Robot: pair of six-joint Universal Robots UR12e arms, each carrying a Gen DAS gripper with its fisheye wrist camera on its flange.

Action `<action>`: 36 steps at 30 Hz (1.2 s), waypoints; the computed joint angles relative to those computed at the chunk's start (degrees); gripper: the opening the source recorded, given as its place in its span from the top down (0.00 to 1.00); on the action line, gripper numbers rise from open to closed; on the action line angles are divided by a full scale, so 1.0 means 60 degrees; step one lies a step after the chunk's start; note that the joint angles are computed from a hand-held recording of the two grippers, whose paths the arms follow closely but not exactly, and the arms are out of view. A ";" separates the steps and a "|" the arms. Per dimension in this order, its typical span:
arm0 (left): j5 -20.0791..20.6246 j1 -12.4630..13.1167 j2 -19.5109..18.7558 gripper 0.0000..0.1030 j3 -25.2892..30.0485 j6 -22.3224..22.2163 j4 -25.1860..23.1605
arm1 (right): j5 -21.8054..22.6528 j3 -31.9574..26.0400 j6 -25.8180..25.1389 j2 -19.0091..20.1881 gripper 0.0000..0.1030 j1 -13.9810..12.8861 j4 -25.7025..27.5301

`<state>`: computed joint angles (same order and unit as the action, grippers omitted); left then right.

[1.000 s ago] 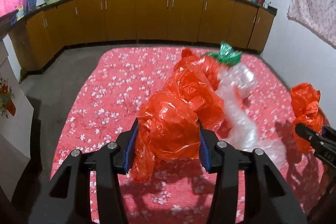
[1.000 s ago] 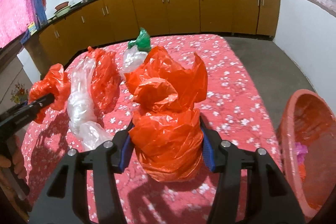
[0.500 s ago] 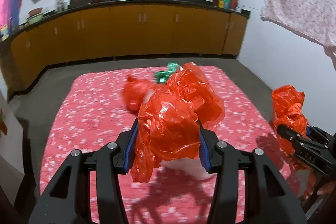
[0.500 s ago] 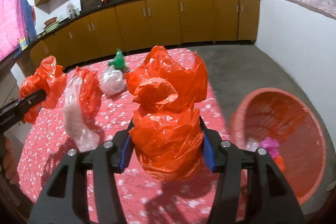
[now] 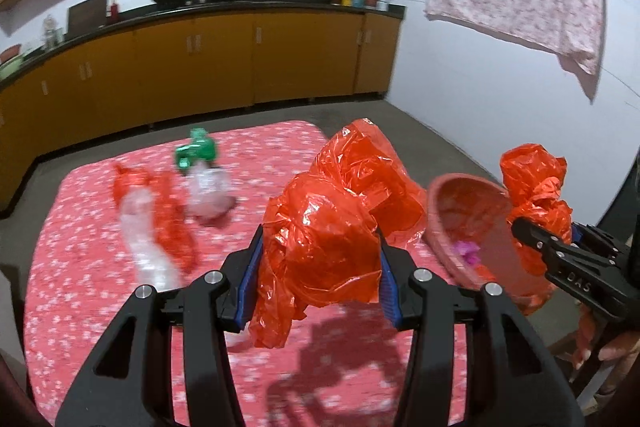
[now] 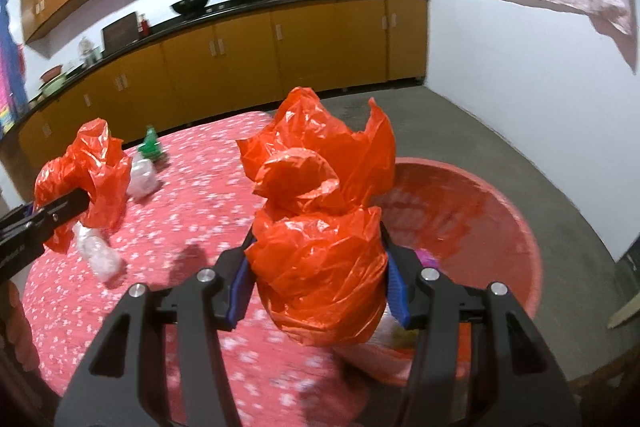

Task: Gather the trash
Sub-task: 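Lift both red bags and carry them over the orange basket, then open both grippers to drop the red bags into the basket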

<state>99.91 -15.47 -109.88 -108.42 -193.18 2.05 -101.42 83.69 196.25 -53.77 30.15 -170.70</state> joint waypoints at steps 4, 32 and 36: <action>-0.0315 -0.0203 -0.0221 0.52 0.0306 0.0150 -0.0042 | -0.0264 0.0393 0.0329 -0.0223 0.48 -0.0158 -0.0135; -0.1306 -0.1005 -0.1623 0.52 0.2248 0.0827 -0.1090 | -0.0815 0.1178 0.0786 -0.0483 0.48 -0.0858 -0.0526; -0.1381 -0.1055 -0.1787 0.52 0.2475 0.0881 -0.1267 | -0.0752 0.1164 0.0825 -0.0437 0.48 -0.0923 -0.0517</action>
<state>91.62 -21.81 -120.60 -93.57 -187.89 -5.55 -105.93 90.68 201.20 -56.39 24.61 -173.81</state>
